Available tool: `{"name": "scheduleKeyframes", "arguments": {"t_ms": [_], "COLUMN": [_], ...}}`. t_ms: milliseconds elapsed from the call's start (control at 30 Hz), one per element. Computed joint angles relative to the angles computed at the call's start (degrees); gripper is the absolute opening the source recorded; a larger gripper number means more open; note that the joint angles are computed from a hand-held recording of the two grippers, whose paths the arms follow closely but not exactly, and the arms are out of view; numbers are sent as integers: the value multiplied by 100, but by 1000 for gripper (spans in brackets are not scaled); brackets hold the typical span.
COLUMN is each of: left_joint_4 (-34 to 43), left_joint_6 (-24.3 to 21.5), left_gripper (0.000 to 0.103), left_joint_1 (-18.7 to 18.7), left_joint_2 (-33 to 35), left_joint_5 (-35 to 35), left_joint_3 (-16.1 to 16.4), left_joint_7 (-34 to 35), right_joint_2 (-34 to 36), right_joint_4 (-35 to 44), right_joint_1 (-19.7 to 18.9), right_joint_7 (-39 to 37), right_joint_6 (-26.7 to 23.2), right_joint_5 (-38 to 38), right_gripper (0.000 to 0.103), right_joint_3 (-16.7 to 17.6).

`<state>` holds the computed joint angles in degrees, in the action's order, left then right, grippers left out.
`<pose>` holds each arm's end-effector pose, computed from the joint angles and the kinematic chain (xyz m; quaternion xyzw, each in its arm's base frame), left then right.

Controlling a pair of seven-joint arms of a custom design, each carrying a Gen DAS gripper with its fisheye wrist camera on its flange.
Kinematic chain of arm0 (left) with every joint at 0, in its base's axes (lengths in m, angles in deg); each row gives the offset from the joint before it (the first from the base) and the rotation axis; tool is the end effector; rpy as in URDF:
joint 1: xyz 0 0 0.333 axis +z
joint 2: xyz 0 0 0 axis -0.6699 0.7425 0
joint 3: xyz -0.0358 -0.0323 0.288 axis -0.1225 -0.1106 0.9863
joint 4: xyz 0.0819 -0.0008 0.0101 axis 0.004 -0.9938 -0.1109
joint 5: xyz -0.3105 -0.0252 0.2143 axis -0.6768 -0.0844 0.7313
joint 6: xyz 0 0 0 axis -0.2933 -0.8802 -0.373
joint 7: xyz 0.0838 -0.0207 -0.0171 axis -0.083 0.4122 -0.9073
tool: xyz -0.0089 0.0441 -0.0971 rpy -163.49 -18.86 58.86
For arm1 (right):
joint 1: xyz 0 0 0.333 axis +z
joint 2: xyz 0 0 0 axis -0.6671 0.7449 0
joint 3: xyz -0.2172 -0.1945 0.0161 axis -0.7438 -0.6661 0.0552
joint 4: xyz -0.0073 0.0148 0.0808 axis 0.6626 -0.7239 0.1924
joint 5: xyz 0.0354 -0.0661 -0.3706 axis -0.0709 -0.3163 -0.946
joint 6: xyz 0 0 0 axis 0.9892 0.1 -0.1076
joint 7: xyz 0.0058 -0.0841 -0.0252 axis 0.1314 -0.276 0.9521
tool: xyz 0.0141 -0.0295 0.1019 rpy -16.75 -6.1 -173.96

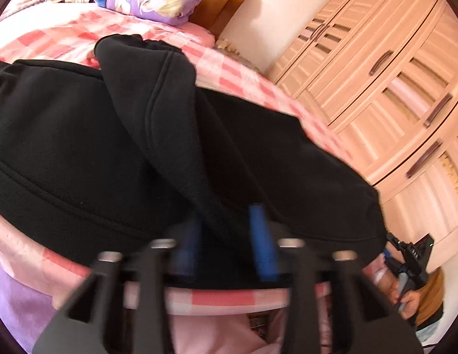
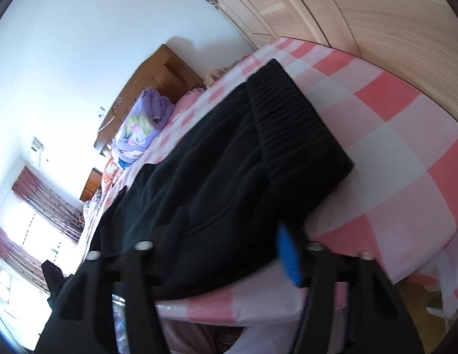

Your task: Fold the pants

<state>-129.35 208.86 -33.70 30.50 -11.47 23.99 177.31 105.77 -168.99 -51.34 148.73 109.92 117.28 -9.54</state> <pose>0.6816 -0.0624 0.4810 -0.7017 0.5632 -0.4308 0.0693 0.6710 -0.1044 0.4899 -0.5111 0.7116 -0.0519 0.4793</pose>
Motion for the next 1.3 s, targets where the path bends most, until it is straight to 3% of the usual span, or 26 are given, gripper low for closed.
{"name": "scheduleKeyframes", "arguments": {"t_ms": [100,267,333,367,400,500,533,567,600,633,767,867,933,967,1000,1033,1100,1200,1300], "left_joint_4": [46,996,1208,1289,1345,1206,1073,966,880,853,880,1227,1575,1673,1736,1644,1209,482,19], "left_joint_6": [117,-572,-631,-689,-744,-730,-681,-722,-753,-720,-723,-931,-1191,-1247,-1303,-1156,-664,121,495], "left_gripper": [70,71,55,42,36,35,36,50,72,76,76,75,72,52,18,11,8,8,8], "left_joint_1": [-2,-460,-676,-766,-802,-486,-363,-361,-426,-412,-186,-500,-788,-931,-949,-833,-558,-547,-544], "left_joint_2": [-12,580,712,743,762,699,624,536,464,452,509,703,901,944,977,947,716,124,-386], "left_joint_5": [-47,1152,1737,2018,2209,1974,1831,1865,2006,2015,1644,2095,2643,2943,3064,2960,2613,2663,2705], "left_joint_3": [-70,388,612,715,774,494,390,436,547,535,228,470,762,910,919,793,522,506,447], "left_joint_7": [171,-752,-1239,-1507,-1746,-1926,-1892,-2031,-2246,-2289,-1879,-2142,-2644,-2907,-3013,-2956,-2727,-2643,-2448], "right_joint_2": [-234,-666,-732,-756,-764,-743,-662,-608,-553,-481,-206,-78,-20,-7,-25,-27,-44,-59,4], "right_joint_4": [-290,-804,-831,-834,-819,-739,-641,-583,-550,-502,-225,-67,-2,5,-36,-65,-138,-159,-36], "right_joint_1": [157,207,304,340,377,462,498,549,641,714,703,660,644,646,642,632,618,614,519], "right_joint_7": [135,-316,-513,-656,-789,-1281,-1375,-1330,-1228,-1146,-990,-956,-964,-977,-1013,-1063,-1185,-1203,-1132], "right_joint_6": [171,192,324,368,400,298,127,102,196,262,194,212,240,277,316,341,375,352,118], "right_joint_5": [-355,-77,3,71,116,307,261,127,-107,-304,-399,-418,-495,-527,-521,-512,-496,-552,-439], "right_gripper": [66,66,66,66,66,66,66,66,66,66,66,66,66,66,66,66,66,63,63], "right_joint_3": [-64,-73,-84,-77,-74,-22,-7,-21,-33,-31,53,122,146,159,182,198,220,205,214]}}
